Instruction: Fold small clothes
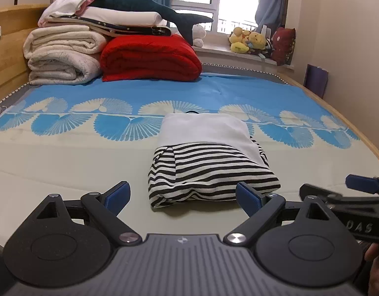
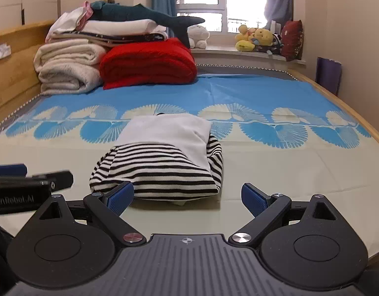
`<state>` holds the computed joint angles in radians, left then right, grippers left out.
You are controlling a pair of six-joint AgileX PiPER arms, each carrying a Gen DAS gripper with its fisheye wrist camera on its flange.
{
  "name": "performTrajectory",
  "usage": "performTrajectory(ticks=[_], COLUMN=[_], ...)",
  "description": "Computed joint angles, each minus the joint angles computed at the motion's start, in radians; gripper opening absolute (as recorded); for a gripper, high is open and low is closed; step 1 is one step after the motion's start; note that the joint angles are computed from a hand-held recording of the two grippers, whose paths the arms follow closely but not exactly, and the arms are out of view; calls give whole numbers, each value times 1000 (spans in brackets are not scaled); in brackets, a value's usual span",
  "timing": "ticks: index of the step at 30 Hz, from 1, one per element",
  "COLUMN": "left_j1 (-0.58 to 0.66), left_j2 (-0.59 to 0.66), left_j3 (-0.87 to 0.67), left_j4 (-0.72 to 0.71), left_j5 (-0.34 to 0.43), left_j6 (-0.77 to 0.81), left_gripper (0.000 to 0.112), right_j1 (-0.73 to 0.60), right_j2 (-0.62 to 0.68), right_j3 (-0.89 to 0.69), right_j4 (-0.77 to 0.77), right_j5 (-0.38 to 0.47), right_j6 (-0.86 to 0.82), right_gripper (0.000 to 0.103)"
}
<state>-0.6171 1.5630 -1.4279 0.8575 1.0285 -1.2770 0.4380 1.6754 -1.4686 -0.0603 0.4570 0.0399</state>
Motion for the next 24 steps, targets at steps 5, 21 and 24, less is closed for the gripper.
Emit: performTrajectory(ticks=[5, 21, 24], left_j1=[17, 47, 48], left_j2=[4, 21, 20], left_j3=[-2, -9, -8], left_j4=[-26, -62, -63], left_j5=[-22, -41, -41], left_j6=[26, 58, 58], left_gripper=[95, 95, 95], right_j1=[9, 11, 11], right_j2=[15, 60, 64], right_j3=[-10, -55, -58], right_j4=[-22, -28, -26], right_j5=[2, 17, 15], right_j6=[0, 19, 16], right_gripper=[94, 94, 94])
